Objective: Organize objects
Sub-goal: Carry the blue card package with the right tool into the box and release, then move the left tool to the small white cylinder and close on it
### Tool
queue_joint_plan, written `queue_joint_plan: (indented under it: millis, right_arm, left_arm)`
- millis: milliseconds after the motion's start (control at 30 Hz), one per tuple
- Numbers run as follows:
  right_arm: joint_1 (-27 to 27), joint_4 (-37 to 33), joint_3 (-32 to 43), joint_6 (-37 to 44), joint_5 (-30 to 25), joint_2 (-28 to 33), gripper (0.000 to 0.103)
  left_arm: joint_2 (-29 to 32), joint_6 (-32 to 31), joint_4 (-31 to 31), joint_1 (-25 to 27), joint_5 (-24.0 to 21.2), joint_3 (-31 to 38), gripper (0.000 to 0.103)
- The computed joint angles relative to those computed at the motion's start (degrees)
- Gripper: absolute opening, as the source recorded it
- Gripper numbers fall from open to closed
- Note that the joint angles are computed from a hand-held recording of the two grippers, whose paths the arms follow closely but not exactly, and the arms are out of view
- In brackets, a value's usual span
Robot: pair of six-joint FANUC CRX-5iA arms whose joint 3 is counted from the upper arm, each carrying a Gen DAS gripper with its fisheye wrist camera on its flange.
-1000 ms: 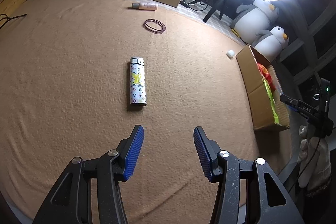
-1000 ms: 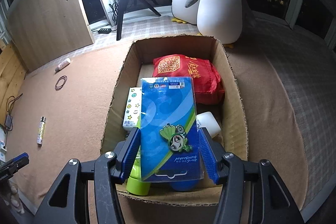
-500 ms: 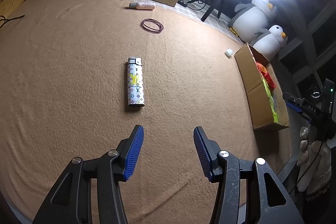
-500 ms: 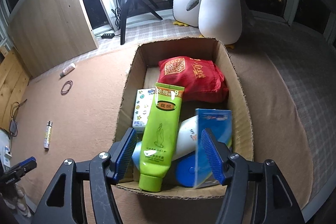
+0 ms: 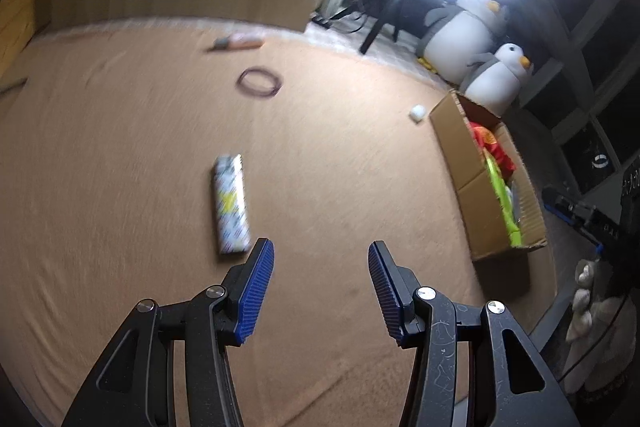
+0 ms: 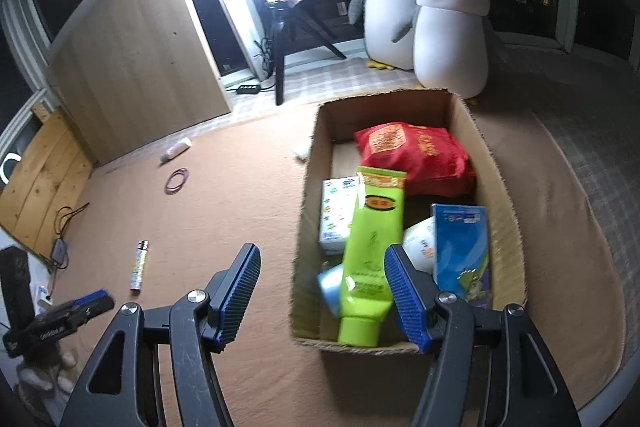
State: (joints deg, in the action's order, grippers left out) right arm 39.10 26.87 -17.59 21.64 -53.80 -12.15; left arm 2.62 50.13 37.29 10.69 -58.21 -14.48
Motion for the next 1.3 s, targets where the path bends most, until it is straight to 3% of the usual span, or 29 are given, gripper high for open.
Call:
queue_joint_plan:
  millis: [333, 567, 767, 1000, 1300]
  right_arm:
    - [1.6, -1.3, -1.1, -1.8, -2.1, -3.6, 0.061]
    - [2.0, -1.4, -3.9, -4.7, -5.2, -7.7, 0.061]
    - [1.0, -2.8, -6.2, -5.6, -8.2, -11.0, 0.061]
    - [-1.5, -4.5, -8.5, -6.6, -9.6, -13.7, 0.061]
    - [-4.2, -5.5, -10.6, -8.0, -10.1, -15.6, 0.061]
  left_arm:
    - [8.3, -0.8, -0.4, -9.3, 3.7, 11.7, 0.053]
    - [18.9, 3.1, -5.1, -16.0, 3.7, 24.7, 0.048]
    - [28.8, 4.2, -9.8, -20.8, 1.0, 37.3, 0.045]
    - [37.2, 3.5, -12.1, -23.2, -2.2, 47.7, 0.045]
    - [41.9, 3.0, -12.1, -23.9, -3.7, 53.4, 0.045]
